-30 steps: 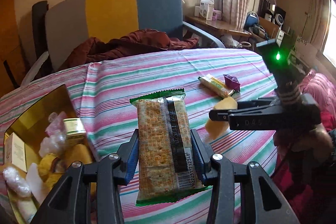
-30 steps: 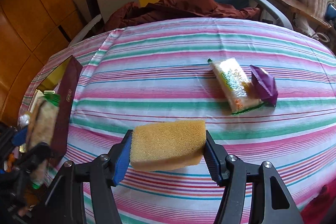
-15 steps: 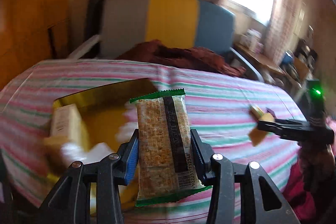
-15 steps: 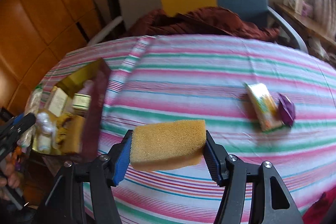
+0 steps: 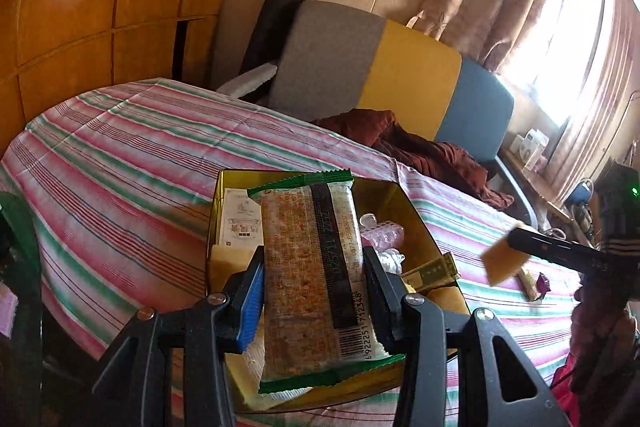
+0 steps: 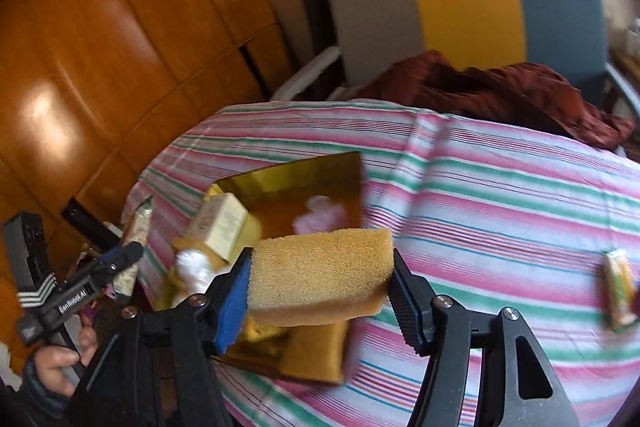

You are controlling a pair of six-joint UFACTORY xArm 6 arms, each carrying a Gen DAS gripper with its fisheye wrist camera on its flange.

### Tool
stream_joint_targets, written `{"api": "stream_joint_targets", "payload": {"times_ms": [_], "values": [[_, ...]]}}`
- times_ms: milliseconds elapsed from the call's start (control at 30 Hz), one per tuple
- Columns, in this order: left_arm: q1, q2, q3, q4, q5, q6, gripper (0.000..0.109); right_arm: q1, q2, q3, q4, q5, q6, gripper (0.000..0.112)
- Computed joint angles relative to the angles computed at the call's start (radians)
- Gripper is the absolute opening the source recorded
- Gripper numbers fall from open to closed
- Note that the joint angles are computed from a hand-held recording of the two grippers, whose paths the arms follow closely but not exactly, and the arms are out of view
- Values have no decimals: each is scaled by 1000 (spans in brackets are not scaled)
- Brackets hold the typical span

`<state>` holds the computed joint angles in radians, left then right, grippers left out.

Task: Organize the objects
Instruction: 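Lower the sponge and cracker bar into the gold tray and open both tools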

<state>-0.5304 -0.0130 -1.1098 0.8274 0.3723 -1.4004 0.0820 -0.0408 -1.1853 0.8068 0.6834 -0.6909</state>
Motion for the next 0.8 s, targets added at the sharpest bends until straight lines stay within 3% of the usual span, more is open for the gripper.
{"api": "stream_joint_targets", "payload": {"times_ms": [233, 633, 800], "values": [[34, 37, 1, -114, -97, 80, 45, 74, 99, -119, -48, 35, 64, 64], [44, 187, -132, -368, -104, 304, 45, 129, 263, -303, -185, 62, 211, 65], [46, 233, -179, -405, -77, 360, 45, 142, 338, -395, -234, 79, 261, 65]]}}
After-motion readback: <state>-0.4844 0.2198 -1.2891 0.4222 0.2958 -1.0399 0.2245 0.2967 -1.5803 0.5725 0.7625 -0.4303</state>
